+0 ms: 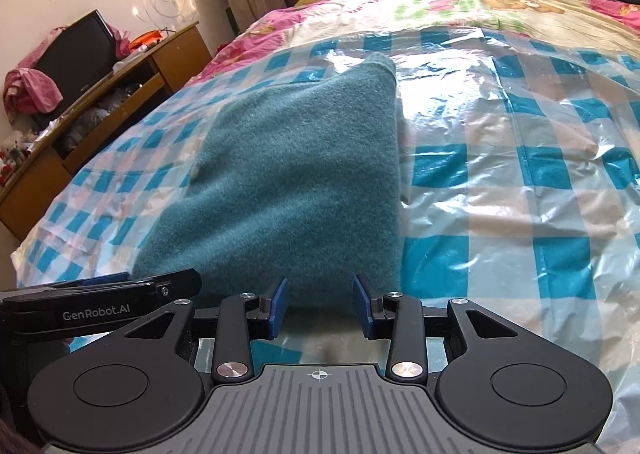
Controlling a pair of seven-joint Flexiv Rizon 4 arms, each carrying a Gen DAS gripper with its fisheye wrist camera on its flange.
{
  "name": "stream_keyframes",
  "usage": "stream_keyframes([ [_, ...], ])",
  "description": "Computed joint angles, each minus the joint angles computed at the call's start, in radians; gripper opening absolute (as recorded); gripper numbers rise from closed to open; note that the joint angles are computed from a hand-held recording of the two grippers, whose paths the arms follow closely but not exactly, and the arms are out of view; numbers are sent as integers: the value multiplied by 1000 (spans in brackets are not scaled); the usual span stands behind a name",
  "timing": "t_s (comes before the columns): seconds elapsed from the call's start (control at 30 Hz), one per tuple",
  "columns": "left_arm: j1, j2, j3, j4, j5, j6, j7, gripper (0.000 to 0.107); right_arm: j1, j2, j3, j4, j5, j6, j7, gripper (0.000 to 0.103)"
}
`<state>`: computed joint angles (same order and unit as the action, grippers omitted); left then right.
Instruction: Fold small clothes
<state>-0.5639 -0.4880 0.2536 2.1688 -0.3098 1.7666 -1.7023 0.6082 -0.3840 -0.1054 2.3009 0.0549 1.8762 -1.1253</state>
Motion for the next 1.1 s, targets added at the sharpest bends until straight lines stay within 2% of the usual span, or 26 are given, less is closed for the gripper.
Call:
stream_keyframes([
  [0.1,-149,-29,150,-24,-19,-58,-9,103,31,0,-30,12,21,2,1,36],
  [0.23,-212,-43,225,-45,24,-126,-51,103,26,0,-21,26,29,4,6,36],
  [0.83,-71,12,101,-44,233,-149,-179,103,40,7,-15,51,27,-7,17,39],
  [1.1,0,29,34,-36,276,-151,-206,103,49,9,-25,57,25,-10,24,39],
])
